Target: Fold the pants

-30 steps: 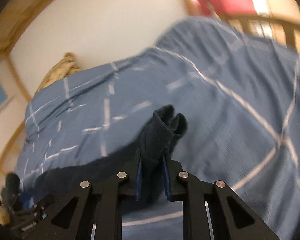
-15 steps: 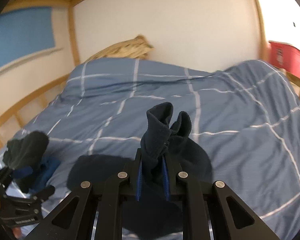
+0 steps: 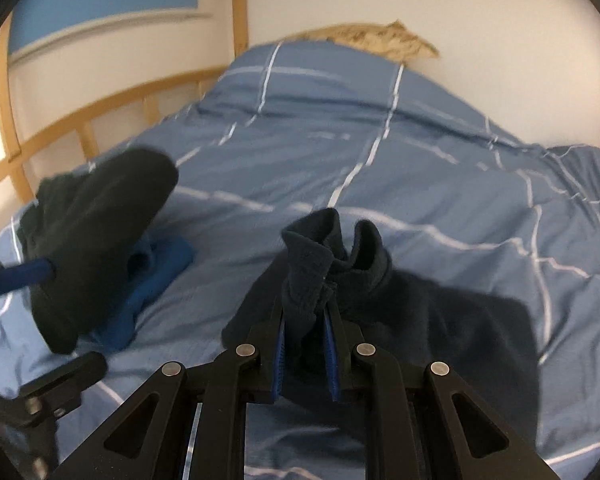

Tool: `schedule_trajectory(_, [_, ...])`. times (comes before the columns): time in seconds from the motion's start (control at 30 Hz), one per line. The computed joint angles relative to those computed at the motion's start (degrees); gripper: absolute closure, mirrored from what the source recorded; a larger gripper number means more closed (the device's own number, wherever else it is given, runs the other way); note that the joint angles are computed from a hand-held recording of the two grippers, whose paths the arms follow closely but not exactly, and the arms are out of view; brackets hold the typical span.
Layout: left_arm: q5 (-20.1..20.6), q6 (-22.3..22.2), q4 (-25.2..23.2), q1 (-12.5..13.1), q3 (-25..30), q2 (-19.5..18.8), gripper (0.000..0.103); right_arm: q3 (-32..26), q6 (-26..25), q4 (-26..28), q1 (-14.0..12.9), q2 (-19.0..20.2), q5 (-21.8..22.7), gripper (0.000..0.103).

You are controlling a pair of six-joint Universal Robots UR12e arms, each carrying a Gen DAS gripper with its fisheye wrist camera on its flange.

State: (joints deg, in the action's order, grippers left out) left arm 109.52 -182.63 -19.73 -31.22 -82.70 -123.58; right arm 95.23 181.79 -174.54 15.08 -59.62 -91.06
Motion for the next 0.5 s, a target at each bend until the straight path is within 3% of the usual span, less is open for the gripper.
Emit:
schedule_trajectory(0.07, [0.7,1.3,0.7,-0.3,-0.1,-0.1,0.019,0.1,0.4,1.0,-0.1,0.0,1.0,0.074])
schedule_trajectory(0.1, [-0.2,1.3,1.0,-0.1,-0.3,0.0,0.019,0.5,0.3,1.3,-0.3,-0.4,2.5,0.064])
schedule_trajectory(0.2, [-3.8,0.0,1.4,0.4,-0.8,0.7,0.019,2.8,1.3,-1.0,-0.8,-2.0,3.9,0.062])
schedule_trajectory(0.27, [-5.6,-0.4,3.3,0.5,-1.4,1.1,0.019,4.8,3.3,-4.2,-1.2,-3.4,3.4,0.051])
schedule_trajectory(0.37, [-6.6,0.4,7.0,0.1,-1.7,1.1,0.019,7.9,5.7,-7.1,-0.2,-5.5,-8.1,0.046])
schedule_trajectory(0.5, [-9.9,-1.0,10.9,-0.1,-1.0,0.1,0.021,11.5,9.0,-9.6,-0.3,-7.3,-16.6,0.041])
